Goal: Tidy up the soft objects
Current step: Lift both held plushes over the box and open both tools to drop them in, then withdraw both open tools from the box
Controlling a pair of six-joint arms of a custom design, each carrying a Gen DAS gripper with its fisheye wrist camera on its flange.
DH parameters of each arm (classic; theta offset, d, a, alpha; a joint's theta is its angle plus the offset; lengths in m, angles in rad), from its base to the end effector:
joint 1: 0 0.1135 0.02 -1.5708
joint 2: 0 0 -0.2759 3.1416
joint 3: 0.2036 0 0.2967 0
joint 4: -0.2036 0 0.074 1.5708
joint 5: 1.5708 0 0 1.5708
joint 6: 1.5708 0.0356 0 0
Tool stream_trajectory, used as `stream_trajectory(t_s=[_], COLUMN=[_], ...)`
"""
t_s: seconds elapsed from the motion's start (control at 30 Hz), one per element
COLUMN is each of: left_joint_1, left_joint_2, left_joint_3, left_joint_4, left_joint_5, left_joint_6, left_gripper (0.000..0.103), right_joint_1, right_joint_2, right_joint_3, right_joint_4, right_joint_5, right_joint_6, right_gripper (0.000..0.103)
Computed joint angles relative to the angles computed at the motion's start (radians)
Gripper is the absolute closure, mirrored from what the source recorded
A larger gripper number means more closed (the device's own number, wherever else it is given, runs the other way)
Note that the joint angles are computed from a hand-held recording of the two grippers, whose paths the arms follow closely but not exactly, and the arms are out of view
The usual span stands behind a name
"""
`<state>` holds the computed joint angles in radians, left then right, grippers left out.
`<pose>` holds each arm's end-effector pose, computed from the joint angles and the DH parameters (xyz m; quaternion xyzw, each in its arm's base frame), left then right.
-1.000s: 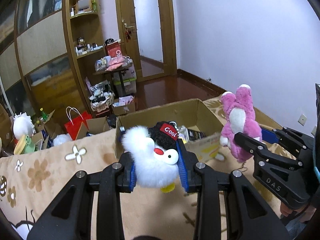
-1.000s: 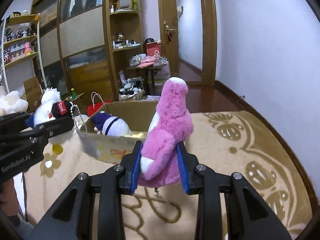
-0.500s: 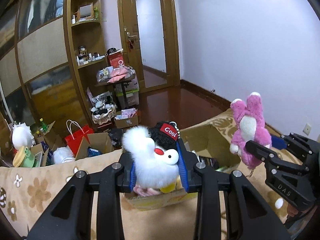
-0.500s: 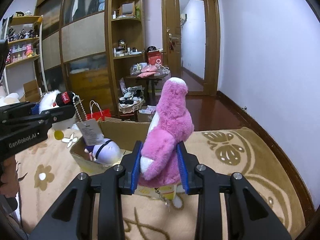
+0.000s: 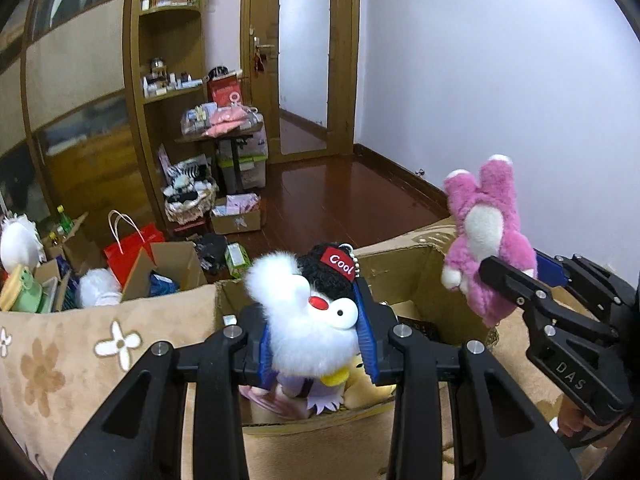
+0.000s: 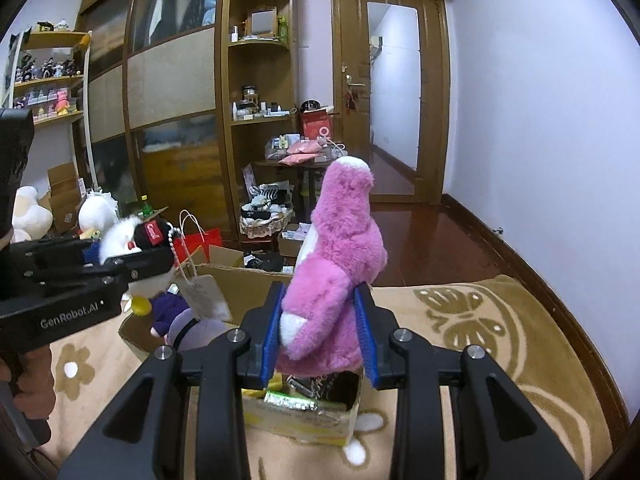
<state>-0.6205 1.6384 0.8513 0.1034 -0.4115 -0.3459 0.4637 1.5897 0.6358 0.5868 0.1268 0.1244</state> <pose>0.3084 -0.2029 0.1580 0.0342 0.8879 -0.0318 0.4577 0.3099 0.1500 0.1478 -0.1035 0.8169 0.1138 0.5559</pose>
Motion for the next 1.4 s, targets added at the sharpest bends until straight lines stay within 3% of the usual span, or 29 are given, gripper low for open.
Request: stream_trajectory(t_s=[0.17,0.3,0.5,0.67,0.73,0.8,0.93,1.0,1.2,1.4], left_joint_1=[0.030,0.031,0.011,-0.010,-0.022,-0.034,-0.053,-0.070,-0.128,-0.158], left_joint_2=[0.058,0.106,0.140,0.120,0.110,0.094,0.035,-0.003,-0.122,-0.226], left_joint_3=[0.034,0.060,0.079,0.063,0.051,0.034,-0.005,-0.028,-0.084,-0.134], left_joint_4=[-0.029,-0.055,-0.094,-0.114,-0.117,-0.123,-0.152,-0.164,-0.216,-0.277], left_joint_5=[0.066,0.064,0.032,0.003,-0.024,-0.051,-0.074,-0.100,-0.192,-0.211], left_joint_6=[-0.012,-0.020,0.006,0.004,0.005,-0.005,-0.061,-0.072,-0.121,-0.173], left_gripper=[0.068,0.046,0.035,0.032,0.026,0.023,0.019,0.014,0.005,0.004], right_joint_1=[-0.016,-0.017,-0.019,-0.021,-0.020,-0.018,-0.010,-0.005,0.023,0.053], right_joint_2=[0.064,0.104,0.128,0.101,0.089,0.070,0.017,-0.012,-0.129,-0.257], right_joint_3=[0.031,0.053,0.059,0.047,0.040,0.028,-0.008,-0.026,-0.086,-0.161], right_joint_4=[0.022,0.000,-0.012,-0.035,-0.042,-0.048,-0.054,-0.060,-0.122,-0.150], right_joint_5=[-0.043,-0.061,-0.086,-0.092,-0.093,-0.093,-0.084,-0.076,-0.010,0.030], right_joint_6=[-0.010,-0.004,0.008,0.015,0.021,0.027,0.034,0.043,0.085,0.121], right_gripper=[0.067,0.067,0.067,0.067,0.066,0.056,0.053,0.041,0.027,0.002])
